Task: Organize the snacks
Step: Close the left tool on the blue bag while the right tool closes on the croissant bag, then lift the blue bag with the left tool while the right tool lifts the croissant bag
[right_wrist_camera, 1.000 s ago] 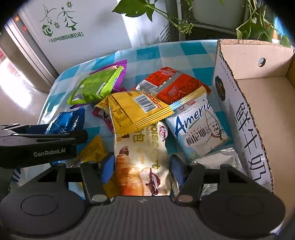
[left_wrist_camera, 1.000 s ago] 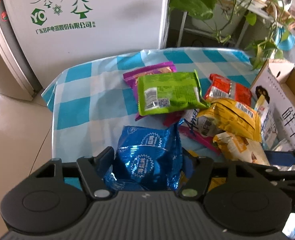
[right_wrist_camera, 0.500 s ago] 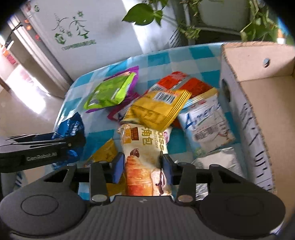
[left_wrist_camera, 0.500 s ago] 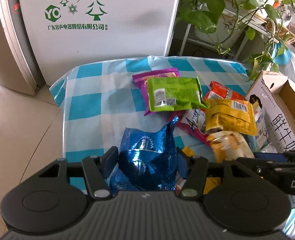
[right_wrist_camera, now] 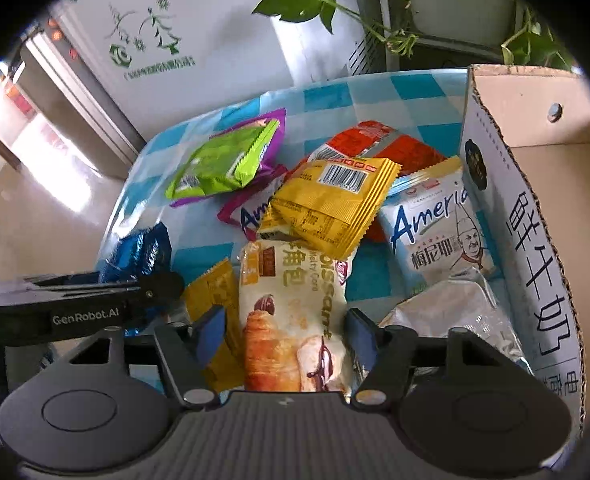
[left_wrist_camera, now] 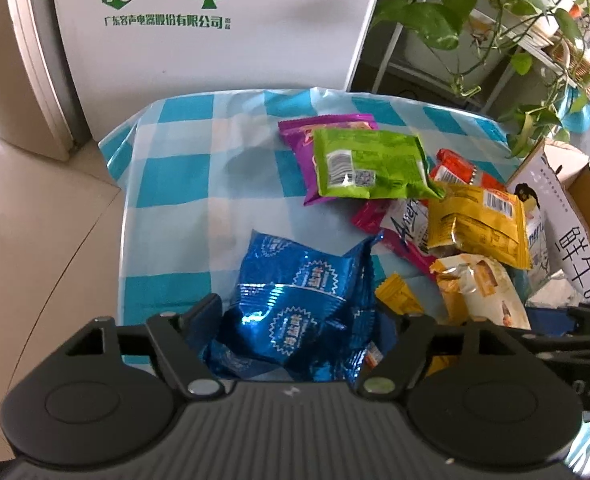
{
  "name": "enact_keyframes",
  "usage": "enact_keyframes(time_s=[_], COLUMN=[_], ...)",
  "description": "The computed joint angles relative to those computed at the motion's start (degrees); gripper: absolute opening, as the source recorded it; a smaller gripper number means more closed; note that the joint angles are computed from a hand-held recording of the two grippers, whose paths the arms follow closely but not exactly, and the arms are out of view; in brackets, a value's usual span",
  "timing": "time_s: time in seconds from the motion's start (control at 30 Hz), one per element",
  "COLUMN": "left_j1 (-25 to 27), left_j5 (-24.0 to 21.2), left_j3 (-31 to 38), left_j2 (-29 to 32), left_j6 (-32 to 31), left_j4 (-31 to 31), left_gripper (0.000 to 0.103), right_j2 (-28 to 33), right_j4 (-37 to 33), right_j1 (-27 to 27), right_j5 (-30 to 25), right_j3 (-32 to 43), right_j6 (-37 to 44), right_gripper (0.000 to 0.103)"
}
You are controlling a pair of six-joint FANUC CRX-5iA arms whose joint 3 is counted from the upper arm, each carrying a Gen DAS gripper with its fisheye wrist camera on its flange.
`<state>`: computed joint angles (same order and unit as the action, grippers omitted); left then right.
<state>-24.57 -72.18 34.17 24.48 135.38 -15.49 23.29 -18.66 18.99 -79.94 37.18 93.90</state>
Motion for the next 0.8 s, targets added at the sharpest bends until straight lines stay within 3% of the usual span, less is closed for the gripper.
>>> enact_keyframes(time_s=[0.2,0.4,0.8], left_j1=[-0.62,-2.16,-5.23], left_j5=[0.79,1.46,1.97], left_j3=[-0.75,-2.32,-8.61], left_j2=[-0.96,-2.97,-8.25], left_j6=[0.85,3.62,11.35], left_j4=[-1.12,-3.84,-6.73], left_gripper=[0.066,0.060,0.060], right_j2=[-0.52,-2.13,-6.15], right_j4=[-0.03,-0.83,-3.05], right_j1=[-0.11,-0.12,-1.31], right_j5=[-0.27,0.08,1.40], right_j3=[-0.36,-1.01,-4.09], right_j6=[1.03,2.06,1.77], right_gripper=[0.057,0.056,0.056])
